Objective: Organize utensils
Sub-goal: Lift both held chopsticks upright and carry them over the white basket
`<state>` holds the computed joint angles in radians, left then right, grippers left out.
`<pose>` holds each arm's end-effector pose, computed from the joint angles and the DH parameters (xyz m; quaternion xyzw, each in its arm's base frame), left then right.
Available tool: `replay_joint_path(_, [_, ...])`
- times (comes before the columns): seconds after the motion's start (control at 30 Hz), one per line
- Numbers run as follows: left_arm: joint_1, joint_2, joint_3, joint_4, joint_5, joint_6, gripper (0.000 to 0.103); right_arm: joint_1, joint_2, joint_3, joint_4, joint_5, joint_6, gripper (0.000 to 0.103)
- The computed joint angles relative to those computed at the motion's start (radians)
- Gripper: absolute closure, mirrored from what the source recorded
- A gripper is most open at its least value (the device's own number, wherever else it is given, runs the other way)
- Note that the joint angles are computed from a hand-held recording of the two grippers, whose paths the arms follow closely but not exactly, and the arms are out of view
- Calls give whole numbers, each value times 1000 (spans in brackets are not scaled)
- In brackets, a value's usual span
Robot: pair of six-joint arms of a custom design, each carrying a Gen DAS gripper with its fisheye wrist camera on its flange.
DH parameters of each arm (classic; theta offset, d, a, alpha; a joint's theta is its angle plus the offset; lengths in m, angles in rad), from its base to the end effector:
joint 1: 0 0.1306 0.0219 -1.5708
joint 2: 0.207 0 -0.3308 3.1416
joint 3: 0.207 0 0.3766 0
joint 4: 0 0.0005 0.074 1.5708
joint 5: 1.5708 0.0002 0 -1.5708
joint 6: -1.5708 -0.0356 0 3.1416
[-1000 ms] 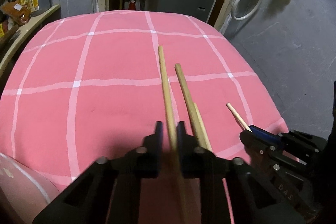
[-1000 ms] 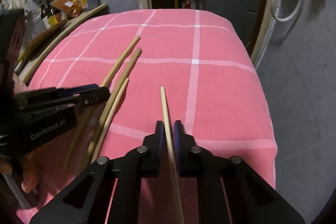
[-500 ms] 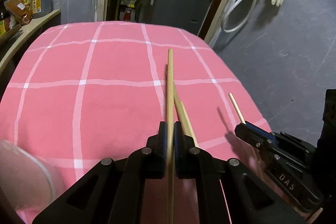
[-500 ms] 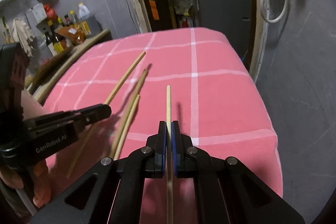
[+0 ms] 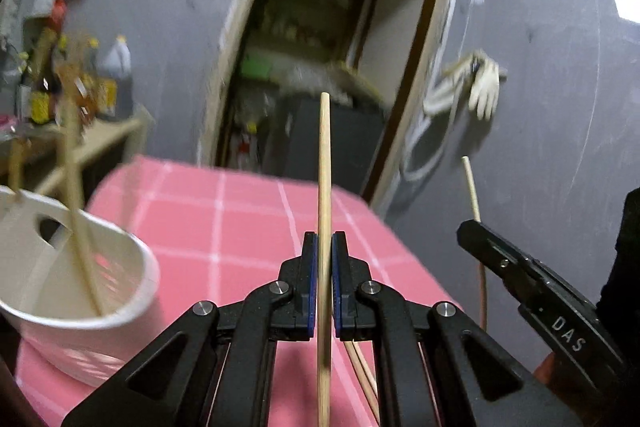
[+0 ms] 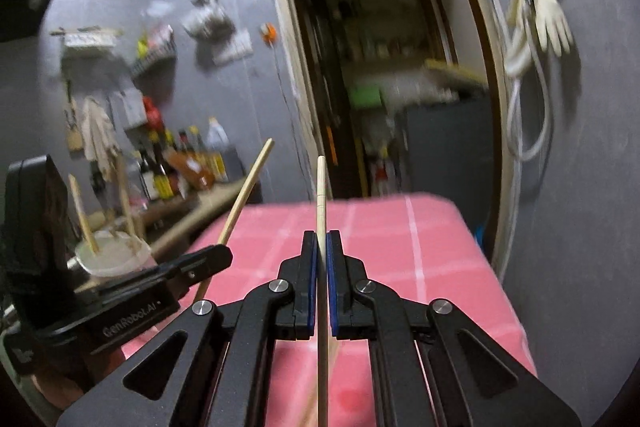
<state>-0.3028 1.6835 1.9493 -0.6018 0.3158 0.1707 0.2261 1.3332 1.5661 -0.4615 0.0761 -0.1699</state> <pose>0.5607 -0.1873 0.5078 0.1440 0.7975 -0.2587 0.5257 0.4732 0.1056 0.5232 0.0017 0.7829 0.0930 0.6151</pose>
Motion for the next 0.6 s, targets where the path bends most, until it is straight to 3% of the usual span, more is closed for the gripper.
replay_joint_path(0.2, [38,-111,-120,167,-26,9,99,69,11,31,134,18,32,100])
replay_joint_path(0.6, [163,-172,-149,251,-17,43,99,150,145,190,229,-58,-3,100])
